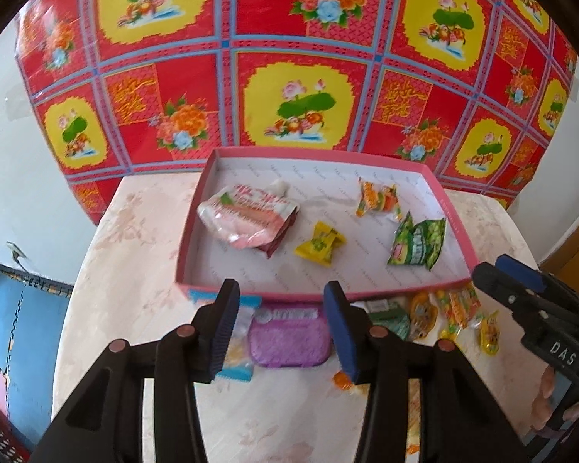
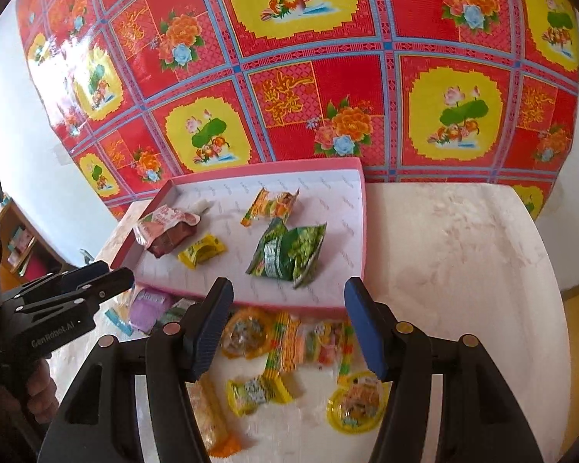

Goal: Organize snacks
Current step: 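Withdraw both open tools from the box toward the remaining snacks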

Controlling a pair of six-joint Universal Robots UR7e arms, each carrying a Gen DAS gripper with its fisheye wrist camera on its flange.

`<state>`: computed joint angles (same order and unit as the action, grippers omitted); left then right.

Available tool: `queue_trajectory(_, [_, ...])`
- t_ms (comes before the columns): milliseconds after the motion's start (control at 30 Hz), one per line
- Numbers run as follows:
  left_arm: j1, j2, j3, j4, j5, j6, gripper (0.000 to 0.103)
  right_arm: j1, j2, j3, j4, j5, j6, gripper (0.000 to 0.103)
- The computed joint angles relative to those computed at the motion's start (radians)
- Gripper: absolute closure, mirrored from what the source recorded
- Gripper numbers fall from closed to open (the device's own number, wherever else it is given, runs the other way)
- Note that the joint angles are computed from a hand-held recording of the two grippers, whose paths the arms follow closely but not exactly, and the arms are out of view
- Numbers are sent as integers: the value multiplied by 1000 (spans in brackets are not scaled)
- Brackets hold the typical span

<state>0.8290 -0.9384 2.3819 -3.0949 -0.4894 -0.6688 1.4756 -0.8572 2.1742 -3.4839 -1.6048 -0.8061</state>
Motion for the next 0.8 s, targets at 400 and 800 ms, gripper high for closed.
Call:
queue_trajectory(400, [2, -65, 86, 47, -4, -121, 55, -21, -14, 38, -12, -19, -23, 41])
queue_trajectory(800, [47, -65, 90, 51, -32, -113, 50, -39, -29, 64, -23, -44, -32, 41])
